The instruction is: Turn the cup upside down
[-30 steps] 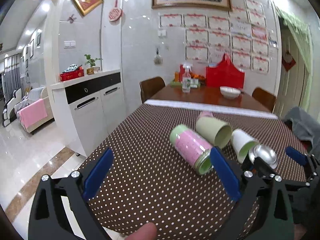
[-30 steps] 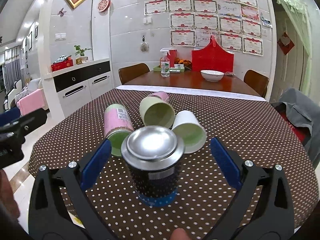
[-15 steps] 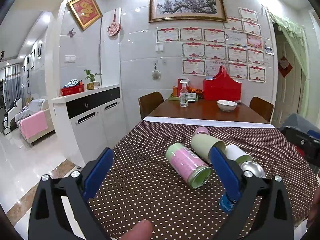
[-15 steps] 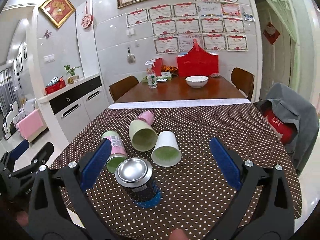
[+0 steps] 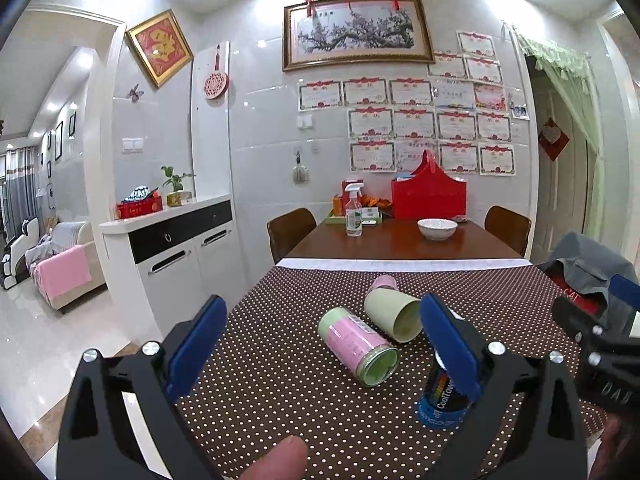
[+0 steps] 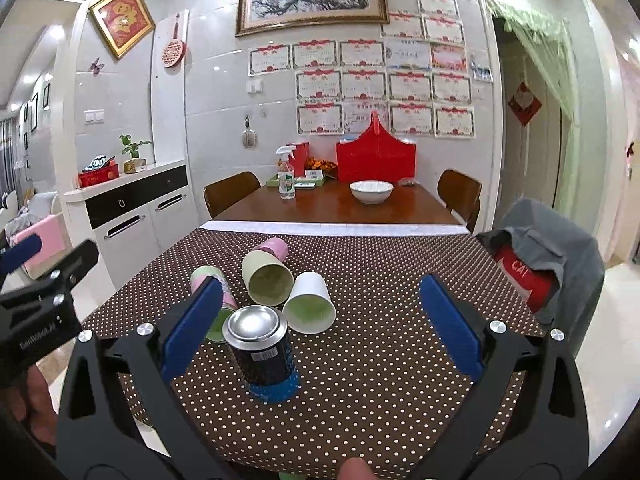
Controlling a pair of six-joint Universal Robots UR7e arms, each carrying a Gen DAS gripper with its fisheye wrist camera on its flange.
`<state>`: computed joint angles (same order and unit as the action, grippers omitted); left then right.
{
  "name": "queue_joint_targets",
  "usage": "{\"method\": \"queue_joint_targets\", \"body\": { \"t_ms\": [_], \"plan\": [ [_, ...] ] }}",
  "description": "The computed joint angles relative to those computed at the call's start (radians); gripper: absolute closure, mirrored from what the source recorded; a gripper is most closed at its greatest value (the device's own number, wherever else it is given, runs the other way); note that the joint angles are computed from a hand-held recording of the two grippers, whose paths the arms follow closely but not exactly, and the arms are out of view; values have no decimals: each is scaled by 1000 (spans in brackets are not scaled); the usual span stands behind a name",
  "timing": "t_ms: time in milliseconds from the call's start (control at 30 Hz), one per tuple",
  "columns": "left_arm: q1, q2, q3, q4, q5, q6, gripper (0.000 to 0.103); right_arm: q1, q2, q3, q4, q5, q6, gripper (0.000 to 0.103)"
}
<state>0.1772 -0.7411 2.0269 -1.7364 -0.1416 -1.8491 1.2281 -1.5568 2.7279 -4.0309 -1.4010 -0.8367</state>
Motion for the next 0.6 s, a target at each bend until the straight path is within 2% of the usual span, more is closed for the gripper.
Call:
{"method": "queue_joint_targets", "body": {
  "t_ms": [100, 300, 600],
  "plan": [
    [-15, -6, -13, 93, -4, -76, 7, 0, -4, 17, -10, 5, -2, 6],
    [-33, -14, -20, 165, -11, -133, 7, -1, 3, 37, -20, 6, 9, 6],
    [-39, -16, -17, 148, -12, -120, 7, 10, 7, 35, -25, 0, 19, 6]
  ]
}}
